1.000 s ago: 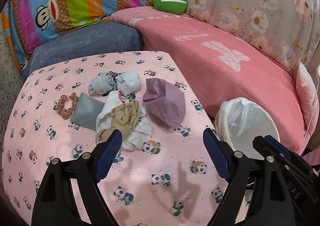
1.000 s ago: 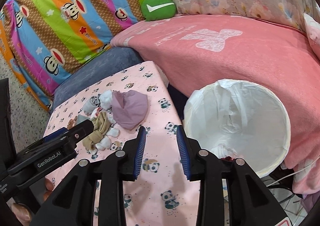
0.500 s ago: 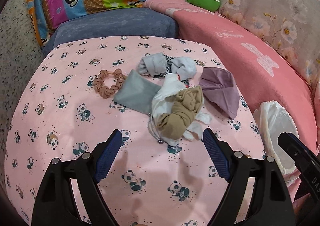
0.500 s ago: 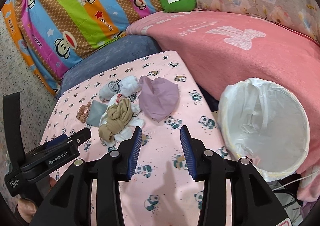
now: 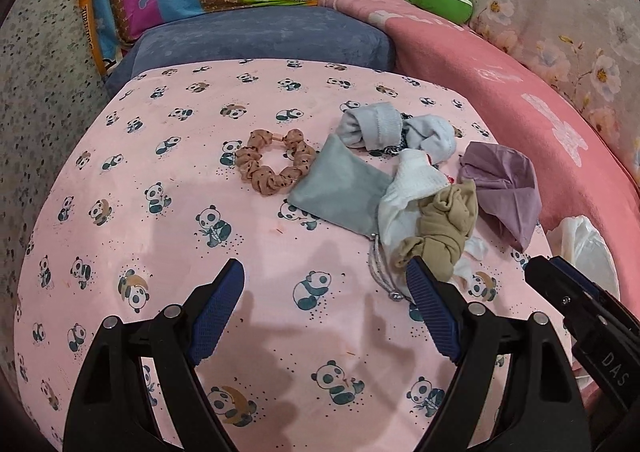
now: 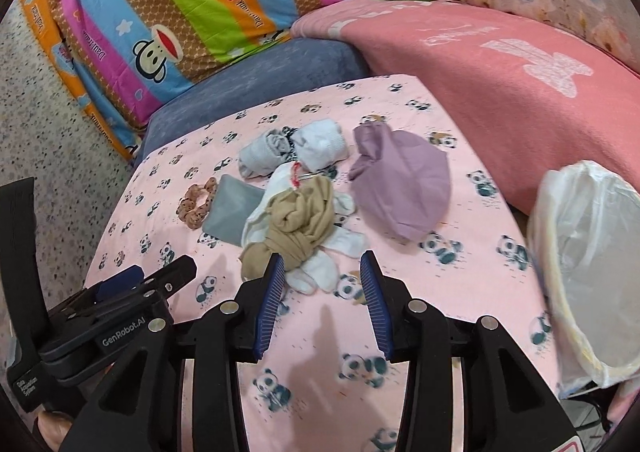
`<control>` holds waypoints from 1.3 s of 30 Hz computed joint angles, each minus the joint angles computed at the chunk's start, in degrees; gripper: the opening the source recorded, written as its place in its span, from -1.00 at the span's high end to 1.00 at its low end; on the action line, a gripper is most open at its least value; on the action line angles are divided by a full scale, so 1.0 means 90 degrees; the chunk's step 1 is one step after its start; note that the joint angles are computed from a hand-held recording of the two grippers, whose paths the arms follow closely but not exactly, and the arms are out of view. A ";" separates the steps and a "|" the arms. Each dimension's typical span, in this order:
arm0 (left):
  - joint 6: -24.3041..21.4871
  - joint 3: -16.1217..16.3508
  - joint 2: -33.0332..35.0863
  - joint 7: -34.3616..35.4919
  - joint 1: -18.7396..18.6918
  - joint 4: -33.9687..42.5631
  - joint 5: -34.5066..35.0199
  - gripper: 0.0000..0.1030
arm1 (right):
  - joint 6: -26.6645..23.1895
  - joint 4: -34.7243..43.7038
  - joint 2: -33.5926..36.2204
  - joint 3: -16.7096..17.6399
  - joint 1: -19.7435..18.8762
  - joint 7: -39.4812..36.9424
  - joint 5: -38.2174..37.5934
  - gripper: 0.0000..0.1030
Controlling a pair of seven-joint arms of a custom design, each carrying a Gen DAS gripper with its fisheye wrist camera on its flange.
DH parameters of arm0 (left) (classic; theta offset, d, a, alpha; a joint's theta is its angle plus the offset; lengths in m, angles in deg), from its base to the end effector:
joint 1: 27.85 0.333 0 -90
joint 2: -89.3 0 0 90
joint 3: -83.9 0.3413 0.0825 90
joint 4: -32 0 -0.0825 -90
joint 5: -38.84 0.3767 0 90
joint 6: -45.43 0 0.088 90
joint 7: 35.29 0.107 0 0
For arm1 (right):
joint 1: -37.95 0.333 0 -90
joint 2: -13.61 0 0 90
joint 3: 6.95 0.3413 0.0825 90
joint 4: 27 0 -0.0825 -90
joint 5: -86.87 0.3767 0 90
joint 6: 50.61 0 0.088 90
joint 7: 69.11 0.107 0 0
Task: Collect trash
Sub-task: 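Return the right gripper to the pile and grasp the tan sock, then lift the tan sock with the right gripper while the left gripper grasps the white sock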
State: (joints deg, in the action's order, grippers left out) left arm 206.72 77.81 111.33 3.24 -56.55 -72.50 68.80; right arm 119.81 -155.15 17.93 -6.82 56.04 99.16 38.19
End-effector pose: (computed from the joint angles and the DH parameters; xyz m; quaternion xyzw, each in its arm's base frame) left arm 0.5541 -0.4042 0.4198 -0.6232 0.7124 -0.2885 0.1447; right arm 0.5166 0.2246 0.4261 -0.5723 0.7388 -0.1798 0.3070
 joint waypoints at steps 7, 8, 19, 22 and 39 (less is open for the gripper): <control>-0.0029 -0.0002 0.0199 0.0233 0.0148 0.0260 -0.0212 -0.54 | 0.0148 0.0751 0.0794 -0.0100 0.0154 -0.0835 0.0850 0.16; -0.0021 0.0010 0.0218 0.0253 0.0144 0.0286 -0.0224 -0.54 | 0.0155 0.0810 0.0855 -0.0128 0.0189 -0.0965 0.0986 0.16; -0.0083 -0.0044 0.0596 0.0720 0.0196 0.0752 -0.0639 -0.54 | 0.0394 0.1040 0.1329 -0.0486 0.0557 -0.2240 0.2381 0.62; -0.0084 -0.0132 0.0726 0.0939 0.0202 0.0920 -0.0814 -0.54 | 0.0541 0.0849 0.1173 -0.0956 0.0964 -0.1982 0.2186 0.71; -0.0747 -0.0343 0.1662 0.2046 -0.0067 0.2162 -0.1503 0.13 | 0.0317 -0.0125 0.0012 -0.1347 0.0998 0.0565 -0.0303 0.72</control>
State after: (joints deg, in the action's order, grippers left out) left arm 200.00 74.72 126.28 21.66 -57.15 -53.04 55.28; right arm 122.66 -156.28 18.04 -18.95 65.02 104.24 35.46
